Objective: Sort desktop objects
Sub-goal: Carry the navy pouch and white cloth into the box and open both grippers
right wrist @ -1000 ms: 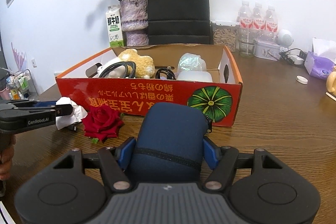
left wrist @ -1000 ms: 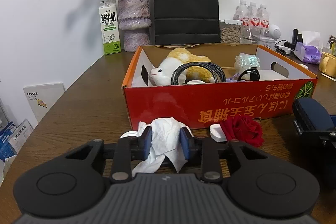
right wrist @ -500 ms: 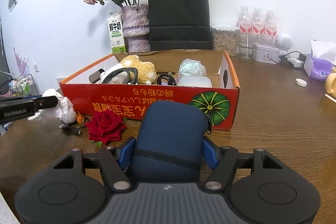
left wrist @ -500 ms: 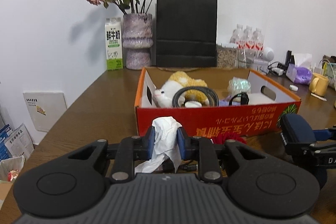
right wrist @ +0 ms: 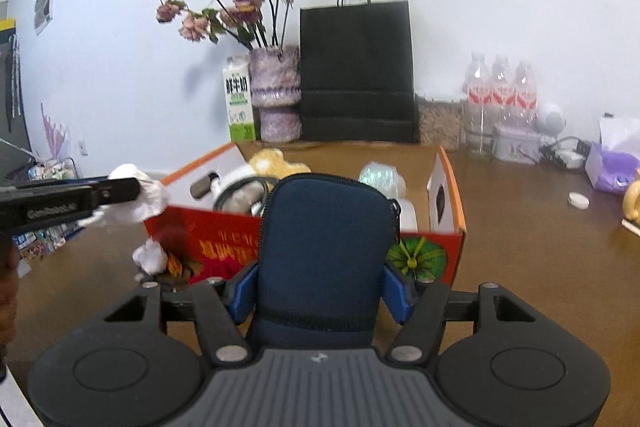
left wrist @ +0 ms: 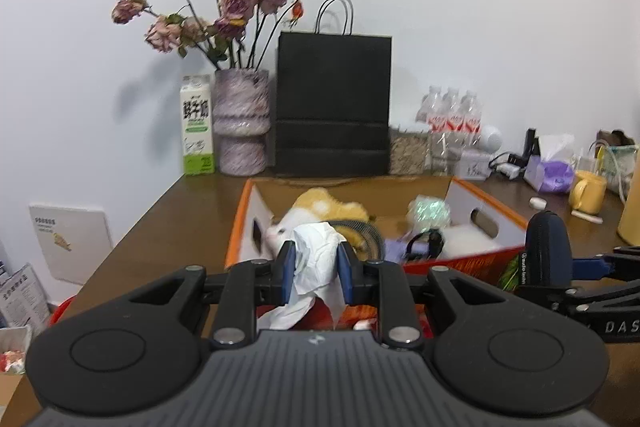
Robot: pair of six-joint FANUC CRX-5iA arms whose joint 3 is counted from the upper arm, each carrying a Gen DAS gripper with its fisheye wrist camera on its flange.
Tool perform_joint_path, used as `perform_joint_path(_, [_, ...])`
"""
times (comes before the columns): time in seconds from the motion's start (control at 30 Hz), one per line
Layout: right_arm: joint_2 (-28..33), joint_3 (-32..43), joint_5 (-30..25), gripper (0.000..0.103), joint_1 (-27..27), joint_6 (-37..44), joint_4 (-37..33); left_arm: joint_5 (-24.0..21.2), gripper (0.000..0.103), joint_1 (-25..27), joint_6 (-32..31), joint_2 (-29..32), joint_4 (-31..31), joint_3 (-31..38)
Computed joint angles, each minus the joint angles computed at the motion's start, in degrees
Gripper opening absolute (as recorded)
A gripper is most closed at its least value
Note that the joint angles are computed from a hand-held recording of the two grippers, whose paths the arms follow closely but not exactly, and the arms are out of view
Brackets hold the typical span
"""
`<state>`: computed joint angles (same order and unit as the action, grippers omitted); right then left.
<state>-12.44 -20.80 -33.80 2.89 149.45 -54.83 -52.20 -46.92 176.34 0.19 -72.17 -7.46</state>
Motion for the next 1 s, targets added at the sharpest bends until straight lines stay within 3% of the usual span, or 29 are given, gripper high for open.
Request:
perform_joint_path(0.4, [3.2,7.4,1.6,0.061,-0.6,3.8,-6.9,5.0,0.023,3.0,1.7,4.9,-4.0,7.0])
perform_joint_path(0.67, [10.4,14.7,7.0,0.061,3.3,-2.5,-0.6,5.9,0.023,6.7,-0.4,10.0,-2.5,13.0])
perform_joint_path(0.83, [16.7,18.4,10.9,0.061,6.4,-10.8,7.4,6.5,0.023,9.8,-2.5,13.7,1.2,16.2])
perform_joint_path(1.0, [20.3,20.8,11.0,0.061,6.3,-6.4,6.2,8.7,0.023,13.2,-7.3,15.7,7.4,17.0])
